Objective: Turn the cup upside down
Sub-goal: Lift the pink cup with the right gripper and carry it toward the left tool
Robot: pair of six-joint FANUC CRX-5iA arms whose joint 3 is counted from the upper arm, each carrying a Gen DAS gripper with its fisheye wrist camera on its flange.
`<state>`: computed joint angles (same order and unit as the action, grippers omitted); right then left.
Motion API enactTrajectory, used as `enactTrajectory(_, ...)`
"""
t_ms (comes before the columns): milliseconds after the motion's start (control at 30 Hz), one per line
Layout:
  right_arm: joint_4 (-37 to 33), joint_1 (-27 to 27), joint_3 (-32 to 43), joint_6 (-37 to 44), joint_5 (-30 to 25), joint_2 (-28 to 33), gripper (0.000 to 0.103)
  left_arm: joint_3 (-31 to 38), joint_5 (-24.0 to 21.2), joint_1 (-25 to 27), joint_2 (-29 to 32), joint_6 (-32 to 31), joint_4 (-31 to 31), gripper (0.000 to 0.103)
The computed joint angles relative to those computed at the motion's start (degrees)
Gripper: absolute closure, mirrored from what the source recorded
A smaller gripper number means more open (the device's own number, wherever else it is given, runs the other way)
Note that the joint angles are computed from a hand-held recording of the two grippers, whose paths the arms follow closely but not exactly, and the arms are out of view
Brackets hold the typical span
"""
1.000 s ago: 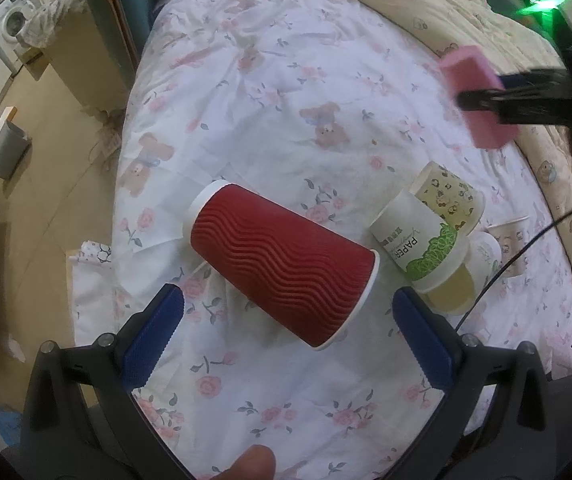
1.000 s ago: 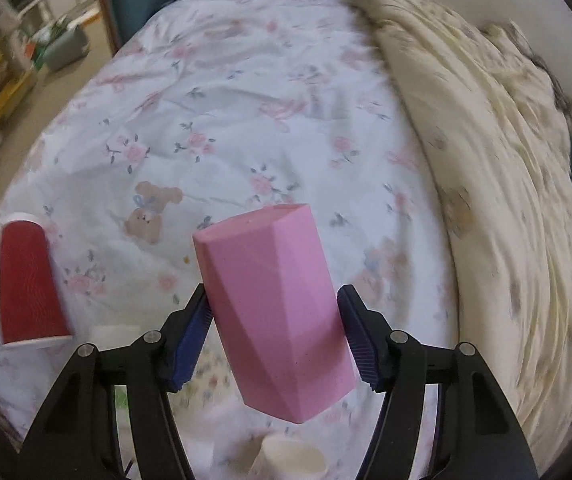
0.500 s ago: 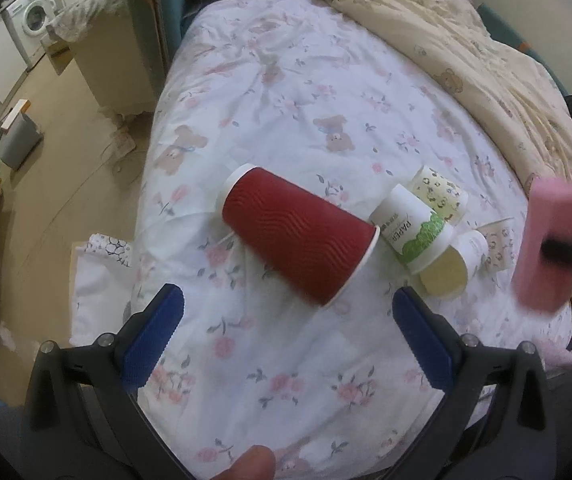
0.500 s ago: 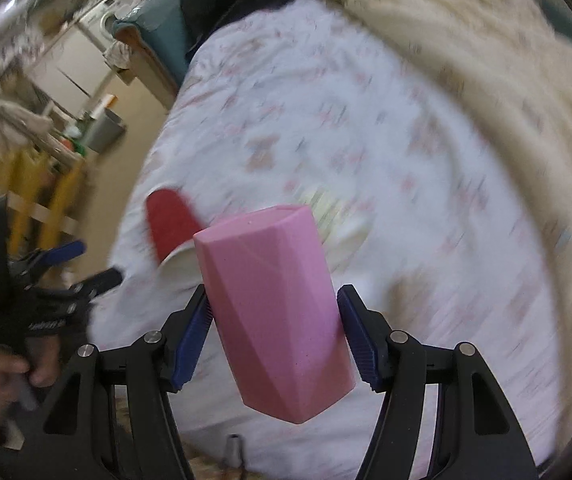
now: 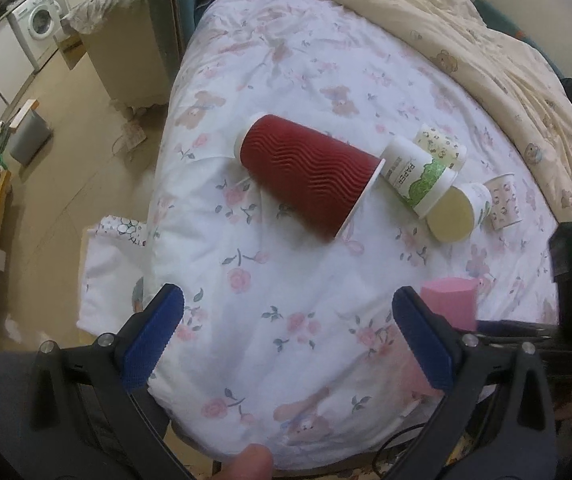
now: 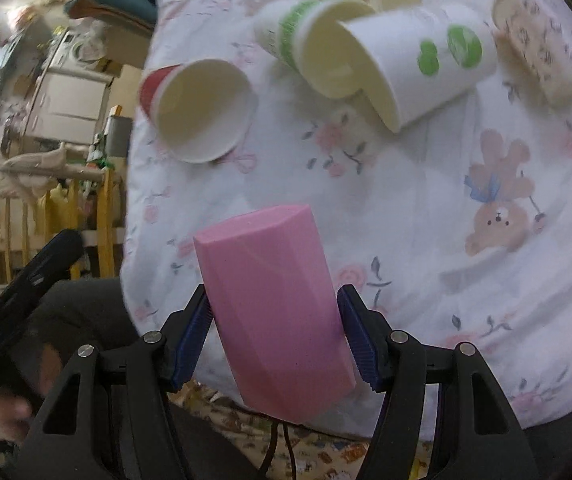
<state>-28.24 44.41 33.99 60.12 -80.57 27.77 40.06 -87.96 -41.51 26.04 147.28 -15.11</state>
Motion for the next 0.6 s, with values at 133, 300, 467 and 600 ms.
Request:
enactTrajectory(133, 1.8, 0.0, 0.7, -1.0, -0.2, 1.4, 0.038, 0.9, -0.2, -0.2, 0.7, 0.1, -0.3, 0.000)
enactTrajectory(300, 1.7, -0.2, 1.0, -0.9, -0.8, 1.8, 0.037, -1.0, 3.0, 0.5, -0.1, 1.0, 1.4, 0.000)
enactTrajectory(467, 2.4, 0.2, 1.3, -1.2, -1.2, 2.0, 0.024, -1.3, 3.2, 0.8, -0.2, 1.4, 1.6, 0.000)
enactTrajectory(600, 4.1, 0.5, 1.7, 0.3, -1.2, 1.3, 0.009, -2.3, 4.3, 1.0, -0.8, 1.9, 1.9, 0.000)
